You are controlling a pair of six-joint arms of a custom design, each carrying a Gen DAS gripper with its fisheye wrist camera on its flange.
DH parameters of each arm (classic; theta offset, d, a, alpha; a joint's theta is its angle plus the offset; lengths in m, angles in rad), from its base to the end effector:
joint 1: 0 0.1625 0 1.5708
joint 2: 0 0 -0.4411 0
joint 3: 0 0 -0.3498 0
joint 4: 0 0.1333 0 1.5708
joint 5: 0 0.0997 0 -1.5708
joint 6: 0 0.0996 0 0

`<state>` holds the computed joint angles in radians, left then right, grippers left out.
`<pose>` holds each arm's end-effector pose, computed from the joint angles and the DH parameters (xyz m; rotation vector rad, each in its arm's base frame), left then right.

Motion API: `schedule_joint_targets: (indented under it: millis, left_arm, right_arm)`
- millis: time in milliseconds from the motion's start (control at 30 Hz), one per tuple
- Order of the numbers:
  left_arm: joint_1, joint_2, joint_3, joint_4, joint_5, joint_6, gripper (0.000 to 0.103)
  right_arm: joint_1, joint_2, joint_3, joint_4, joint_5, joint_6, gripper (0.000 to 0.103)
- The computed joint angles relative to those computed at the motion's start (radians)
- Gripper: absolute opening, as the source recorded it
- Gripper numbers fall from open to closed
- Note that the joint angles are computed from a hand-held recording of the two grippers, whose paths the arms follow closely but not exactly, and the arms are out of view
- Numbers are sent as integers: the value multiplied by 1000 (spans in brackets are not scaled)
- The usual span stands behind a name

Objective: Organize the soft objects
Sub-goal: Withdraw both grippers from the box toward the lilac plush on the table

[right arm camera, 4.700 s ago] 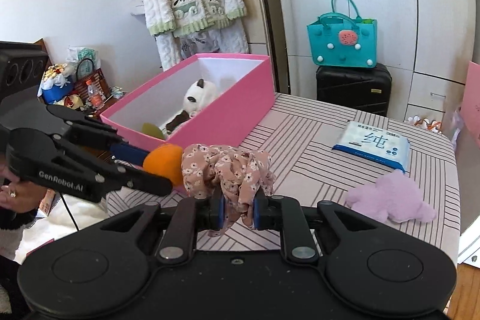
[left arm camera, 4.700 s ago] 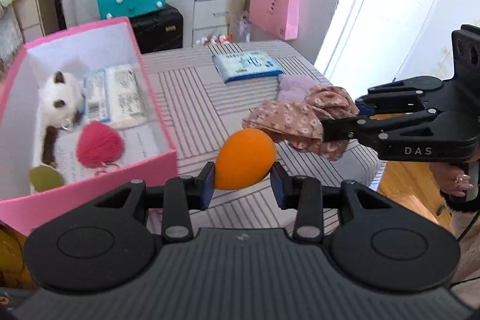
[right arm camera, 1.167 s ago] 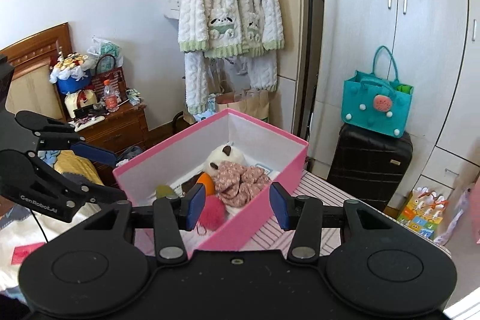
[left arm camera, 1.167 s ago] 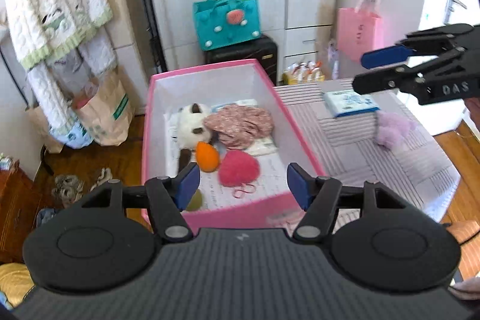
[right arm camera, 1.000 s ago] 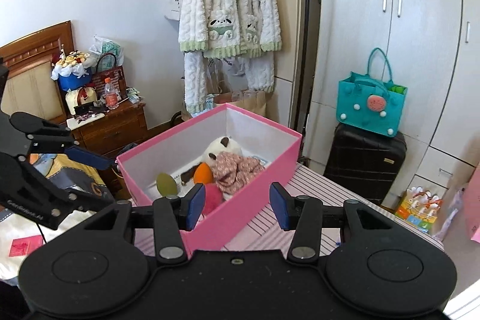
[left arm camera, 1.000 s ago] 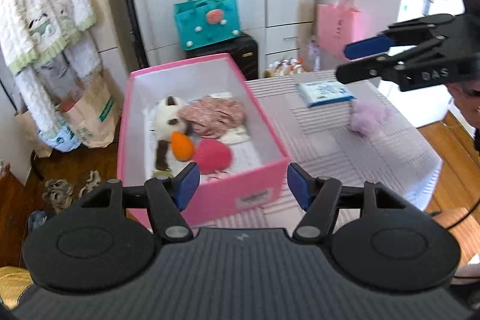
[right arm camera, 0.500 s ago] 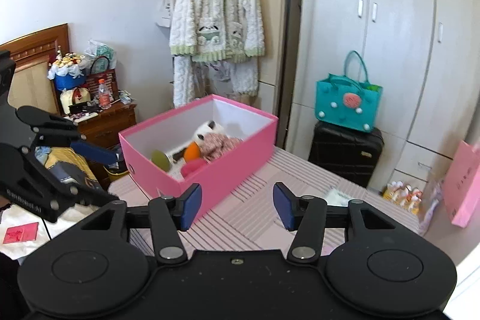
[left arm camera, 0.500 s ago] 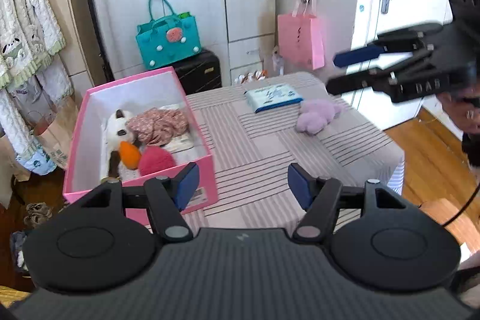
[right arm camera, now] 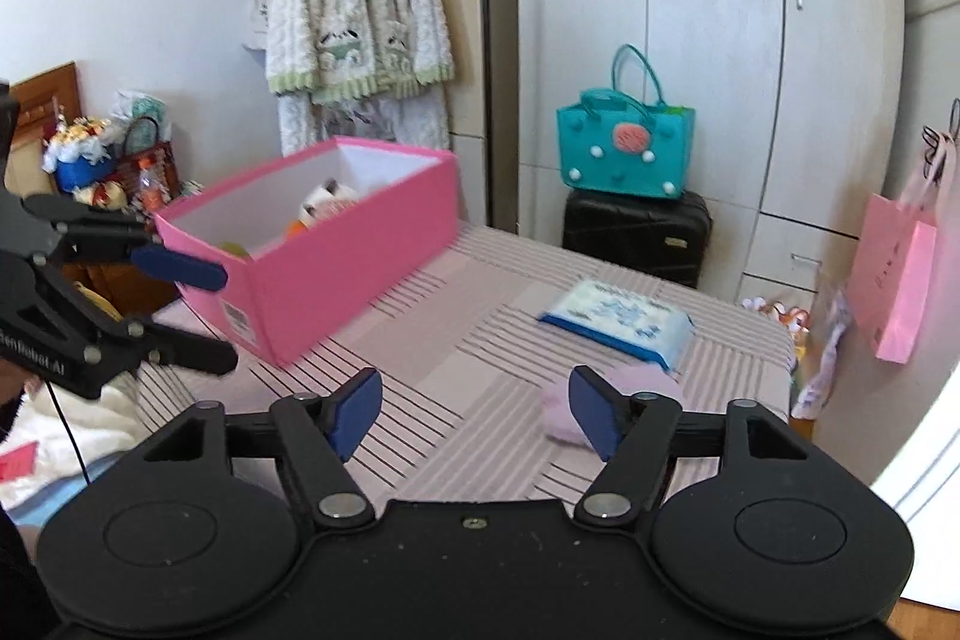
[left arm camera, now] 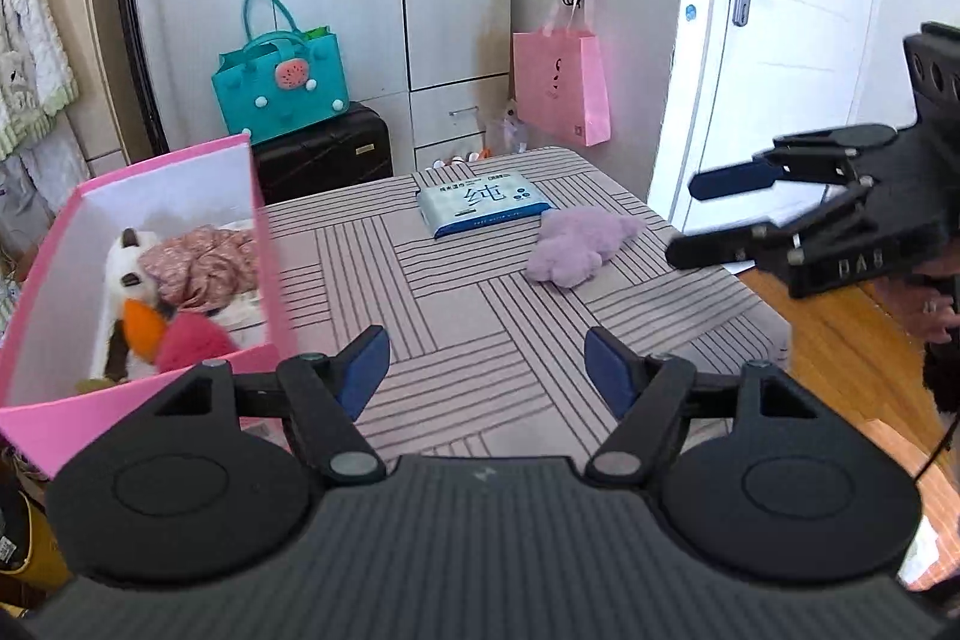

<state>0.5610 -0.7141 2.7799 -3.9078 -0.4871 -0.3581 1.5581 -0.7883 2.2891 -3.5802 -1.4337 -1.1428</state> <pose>-0.1157 -0.3341 0.1254 0.5399 2.1694 -1.0830 0.1409 -0.4724 0.0887 1.5885 -2.4093 0.7365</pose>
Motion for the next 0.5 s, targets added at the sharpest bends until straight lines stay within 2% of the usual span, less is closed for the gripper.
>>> schedule_joint_targets:
  millis: [100,233,333,433,500]
  left_arm:
    - [47,63,-71,-76,12,93,73]
    - [115,92,-163,-133,-35,209,76]
    - [172,72,-229,-90,-103,262,80]
    - [214,105,-297,-112,-135,332,91]
    - [245,115,-341,-88,-165,347,91]
  right_arm:
    - [-35,41,-18,-39,15,-43,88]
    - [-75,80,-69,-34,37,-46,89]
    - [-100,102,-121,-9,51,-25,89]
    - [-105,109,-182,64,8,-24,88]
    - [-114,114,-213,87,7,-49,88]
